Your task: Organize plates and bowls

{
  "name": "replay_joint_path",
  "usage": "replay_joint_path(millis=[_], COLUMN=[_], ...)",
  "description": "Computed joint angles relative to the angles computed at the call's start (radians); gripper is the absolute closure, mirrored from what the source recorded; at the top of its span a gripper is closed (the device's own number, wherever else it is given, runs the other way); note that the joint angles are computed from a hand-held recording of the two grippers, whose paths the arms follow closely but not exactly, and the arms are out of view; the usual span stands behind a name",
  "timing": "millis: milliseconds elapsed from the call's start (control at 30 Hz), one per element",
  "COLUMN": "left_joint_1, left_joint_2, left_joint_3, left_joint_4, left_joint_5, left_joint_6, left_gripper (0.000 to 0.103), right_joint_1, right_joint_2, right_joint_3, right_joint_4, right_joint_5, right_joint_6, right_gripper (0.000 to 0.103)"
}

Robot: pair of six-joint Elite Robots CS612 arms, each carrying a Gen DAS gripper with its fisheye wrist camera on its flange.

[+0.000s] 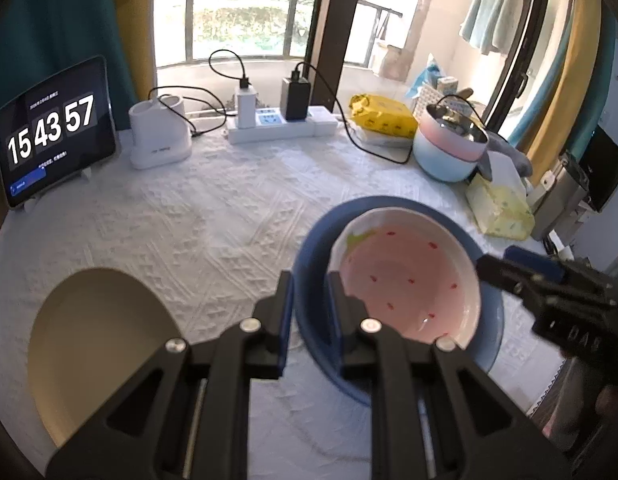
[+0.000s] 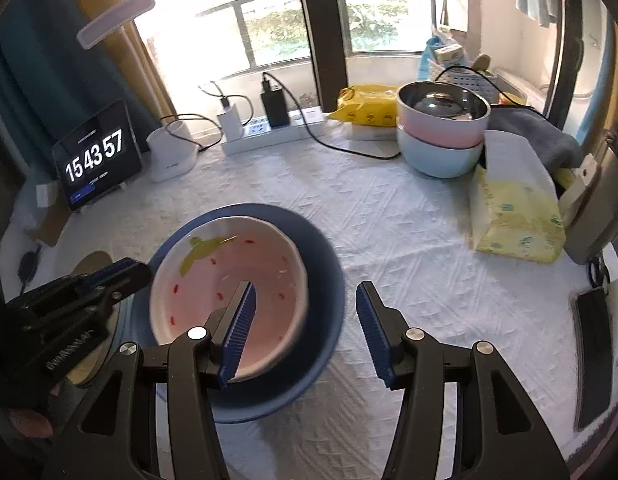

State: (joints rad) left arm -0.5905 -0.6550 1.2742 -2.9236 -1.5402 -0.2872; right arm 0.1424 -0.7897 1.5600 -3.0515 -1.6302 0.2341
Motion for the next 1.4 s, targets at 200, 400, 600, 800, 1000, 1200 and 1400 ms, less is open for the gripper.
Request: replay_joint_path(millis=[200, 400, 600, 800, 1000, 1200, 1400], left_joint_1=[0.012, 0.010, 0.007, 0.008, 0.007, -0.001, -0.011], left_joint_2=[0.008, 0.018, 0.022, 0.025, 0.027, 0.026, 0.024], left_joint_3=[-0.006, -0.019, -0.024, -0.031, -0.032, -0.021, -0.015], left_joint_4=[0.029, 0.071, 0.072, 0.079, 0.073, 0.043, 0.035], left_joint_5=[-0.036, -0.021, 0.011, 0.024, 0.039, 0.076, 0.100], left_joint_6=[0.008, 0.025, 0.050, 0.067, 0.083, 0.100, 0.070], left_gripper=[0.073, 0.065, 0.057, 0.053, 0.051, 0.051, 0.066], right_joint_1=[-0.013, -0.022, -0.028, -0.031, -0.030, -0.034, -0.053], right_joint_2=[-0.001, 0.004, 0.017, 0.034, 0.043, 0.050, 0.052], right_joint_3=[0.013, 0.015, 0.007, -0.008, -0.010, -0.002, 0.007], right_joint_4=[-0.002, 0.015, 0.025, 0.030, 0.006, -0.044, -0.063], right_joint_5=[-0.013, -0.018, -0.012, 0.002, -0.002, 0.009, 0.091], right_joint_6=[0.026, 0.050, 0.057, 0.040, 0.028, 0.019, 0.041], right_gripper=[0.048, 0.048, 0.048, 0.048, 0.048, 0.048, 0.048])
